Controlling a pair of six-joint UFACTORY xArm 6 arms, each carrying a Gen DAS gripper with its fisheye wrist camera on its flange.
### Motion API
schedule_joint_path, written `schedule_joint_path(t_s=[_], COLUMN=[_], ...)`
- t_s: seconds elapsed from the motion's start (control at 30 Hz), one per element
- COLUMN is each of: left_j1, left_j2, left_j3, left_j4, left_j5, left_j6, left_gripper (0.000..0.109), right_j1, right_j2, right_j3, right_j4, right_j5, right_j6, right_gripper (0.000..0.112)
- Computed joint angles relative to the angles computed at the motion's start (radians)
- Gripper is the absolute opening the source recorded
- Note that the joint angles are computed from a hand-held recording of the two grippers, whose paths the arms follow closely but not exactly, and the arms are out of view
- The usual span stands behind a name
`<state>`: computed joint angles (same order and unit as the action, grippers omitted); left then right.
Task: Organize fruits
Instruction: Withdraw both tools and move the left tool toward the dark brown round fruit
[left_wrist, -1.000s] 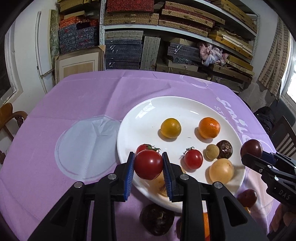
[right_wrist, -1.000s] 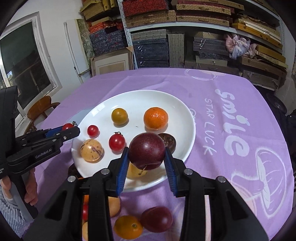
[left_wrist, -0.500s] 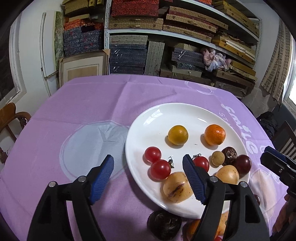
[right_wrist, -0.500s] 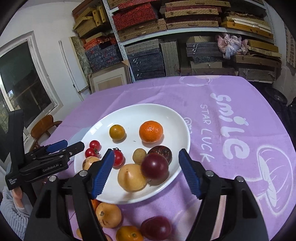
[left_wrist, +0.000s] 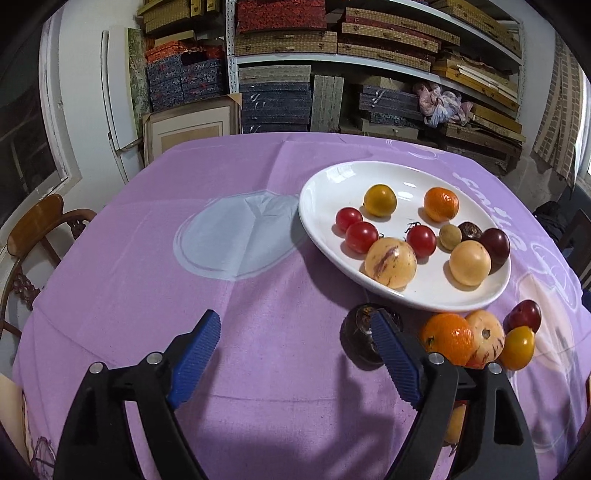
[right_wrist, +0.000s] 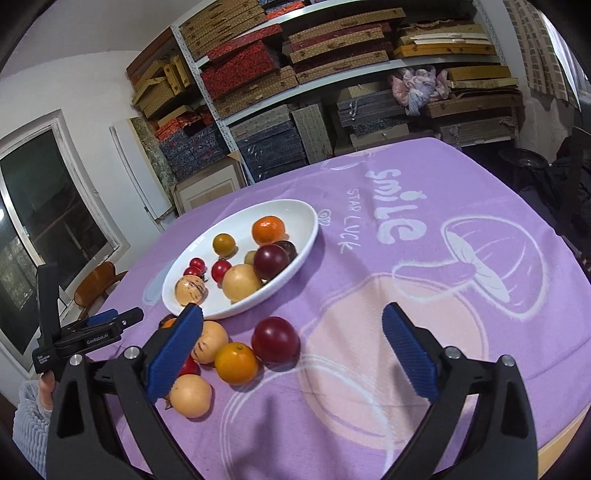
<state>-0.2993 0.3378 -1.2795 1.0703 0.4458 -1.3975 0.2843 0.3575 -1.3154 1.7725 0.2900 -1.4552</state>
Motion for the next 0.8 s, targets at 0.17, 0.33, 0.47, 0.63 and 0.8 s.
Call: schedule_joint_path(t_s=[0.17,0.33,0.47,0.63,0.8], left_j1=[-0.015,-0.01,-0.001,-0.004,-0.011], left_j2=[0.033,0.052,0.066,0.073,0.089], left_j3=[-0.023,-0.031,-0.034,-0.044,-0.064], left_j4=[0.018,0.012,-0.012,0.02,0.01], left_j5=[0.005,-0.01,-0.03,-0.016,-0.035], left_j6=[-0.004,0.007,0.028,0.009,0.043], left_gripper=[0.085,0.085,0.085,0.09,0.091], right_j1=[-0.083,-0.159,-0.162,-0.133,-0.122], right_j2=[-0.014,-0.025,-0.023,-0.019,-0.011], right_j3=[0.006,0.029,0.025,0.014,0.005], right_j4=[0.084,0.148,0.135,0.094,0.067], right_j5=[0.05,0.128,0.125,0.101,0.094], right_j6=[0.024,0.077,0.095,0.092,0.113], right_gripper=[0.096,0.096,0.096,0.096,0.096])
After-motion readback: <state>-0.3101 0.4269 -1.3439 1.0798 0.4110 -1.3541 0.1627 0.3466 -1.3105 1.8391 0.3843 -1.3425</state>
